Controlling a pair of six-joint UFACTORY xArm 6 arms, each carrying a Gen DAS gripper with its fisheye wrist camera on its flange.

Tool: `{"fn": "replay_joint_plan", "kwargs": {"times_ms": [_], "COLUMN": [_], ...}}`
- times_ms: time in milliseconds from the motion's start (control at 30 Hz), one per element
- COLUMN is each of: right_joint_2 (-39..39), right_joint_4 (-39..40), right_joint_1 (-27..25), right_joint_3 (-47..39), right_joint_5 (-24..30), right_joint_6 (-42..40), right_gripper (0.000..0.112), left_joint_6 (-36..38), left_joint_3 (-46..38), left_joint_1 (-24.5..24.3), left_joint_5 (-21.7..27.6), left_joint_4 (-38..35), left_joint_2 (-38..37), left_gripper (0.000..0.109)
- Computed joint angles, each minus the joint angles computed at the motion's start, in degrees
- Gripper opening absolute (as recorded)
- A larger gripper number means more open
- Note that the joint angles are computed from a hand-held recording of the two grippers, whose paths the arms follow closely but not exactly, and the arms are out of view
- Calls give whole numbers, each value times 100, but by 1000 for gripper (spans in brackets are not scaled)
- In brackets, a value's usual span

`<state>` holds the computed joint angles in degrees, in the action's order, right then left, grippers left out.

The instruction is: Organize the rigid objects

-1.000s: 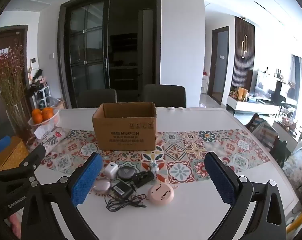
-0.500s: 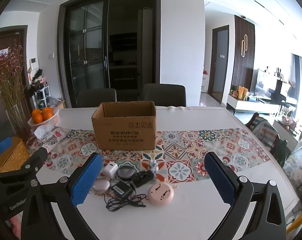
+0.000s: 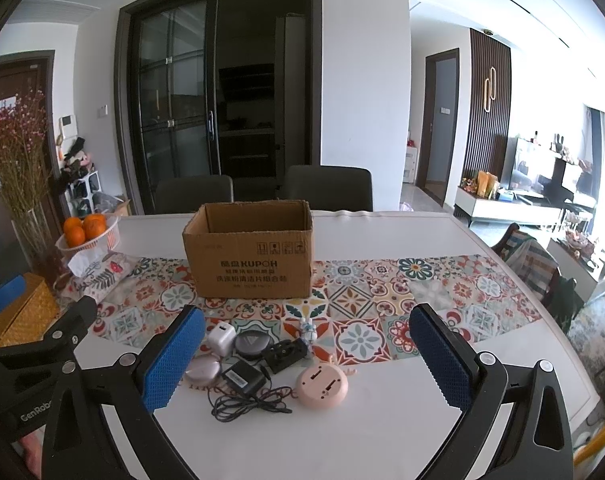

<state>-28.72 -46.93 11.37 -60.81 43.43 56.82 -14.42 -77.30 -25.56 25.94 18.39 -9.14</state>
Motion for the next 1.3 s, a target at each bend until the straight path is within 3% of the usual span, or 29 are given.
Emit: {"fn": "replay_joint_plan", "kwargs": {"times_ms": [1300], "right_joint_2": [-6], "right_joint_4": [82], "right_joint_1": [-36], "right_joint_3": [16], "right_joint_5": [-19], "right_joint_6": [-67], "right_gripper": [103], "left_joint_6": [6], "left_joint_3": [2], "left_joint_1": [-9], "left_joint_5": [-2], "left_joint_4": [8], "left_joint_2": [26], "left_gripper": [103]}}
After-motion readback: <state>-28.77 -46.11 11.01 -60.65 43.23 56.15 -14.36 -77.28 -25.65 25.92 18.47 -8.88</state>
